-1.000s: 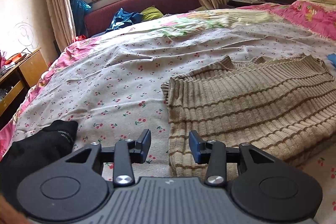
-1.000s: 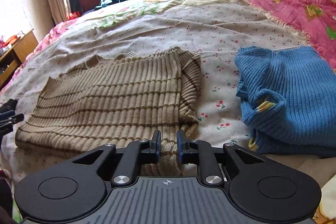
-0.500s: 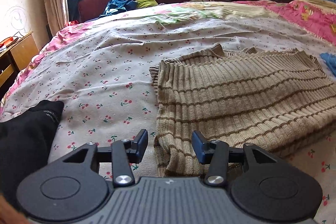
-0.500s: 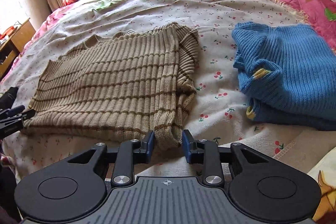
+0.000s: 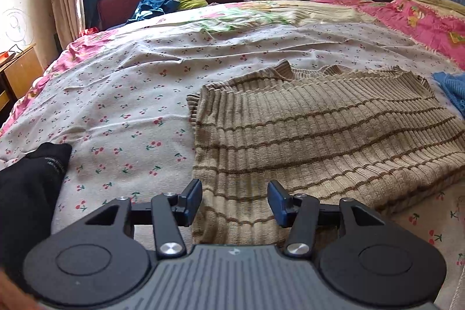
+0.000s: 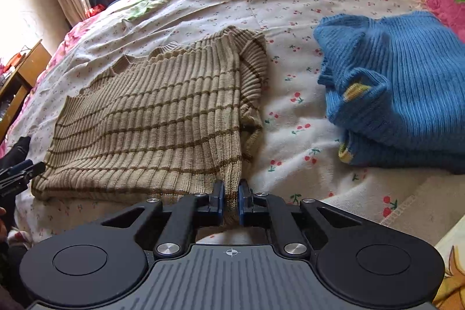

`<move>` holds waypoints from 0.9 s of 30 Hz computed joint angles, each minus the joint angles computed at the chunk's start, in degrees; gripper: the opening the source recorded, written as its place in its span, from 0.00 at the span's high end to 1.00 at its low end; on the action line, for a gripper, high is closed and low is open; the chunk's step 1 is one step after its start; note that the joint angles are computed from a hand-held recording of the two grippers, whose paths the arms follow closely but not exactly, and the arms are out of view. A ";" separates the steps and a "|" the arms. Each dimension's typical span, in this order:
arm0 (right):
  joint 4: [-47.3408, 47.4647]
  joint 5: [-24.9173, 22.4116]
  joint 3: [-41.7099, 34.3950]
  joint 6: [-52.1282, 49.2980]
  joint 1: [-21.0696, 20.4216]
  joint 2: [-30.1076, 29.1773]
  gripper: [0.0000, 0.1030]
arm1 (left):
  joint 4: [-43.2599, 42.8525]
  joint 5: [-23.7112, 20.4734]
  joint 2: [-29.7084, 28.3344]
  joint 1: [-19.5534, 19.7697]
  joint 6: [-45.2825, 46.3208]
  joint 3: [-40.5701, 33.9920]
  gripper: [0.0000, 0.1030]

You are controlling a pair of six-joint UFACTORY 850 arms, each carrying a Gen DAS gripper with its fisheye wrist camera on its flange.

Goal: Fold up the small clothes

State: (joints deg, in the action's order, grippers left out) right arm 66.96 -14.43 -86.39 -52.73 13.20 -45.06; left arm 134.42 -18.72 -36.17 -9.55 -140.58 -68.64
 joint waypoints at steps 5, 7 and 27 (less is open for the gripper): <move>7.17 -0.80 1.06 -6.02 -0.42 1.15 0.81 | 2.90 0.11 -0.49 -1.51 -0.93 -0.80 0.39; 15.53 -1.18 1.68 -12.53 -1.04 1.70 0.76 | 4.16 0.63 -0.94 -1.97 -1.75 -1.50 0.39; 24.24 -5.13 -11.19 -14.82 -3.16 -8.89 0.38 | 11.36 1.09 -4.37 -3.95 -6.97 -4.71 0.33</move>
State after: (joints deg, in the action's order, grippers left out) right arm 91.20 -19.56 -97.58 -67.54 10.05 -53.95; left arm 145.78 -17.63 -40.55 -13.50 -147.55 -73.35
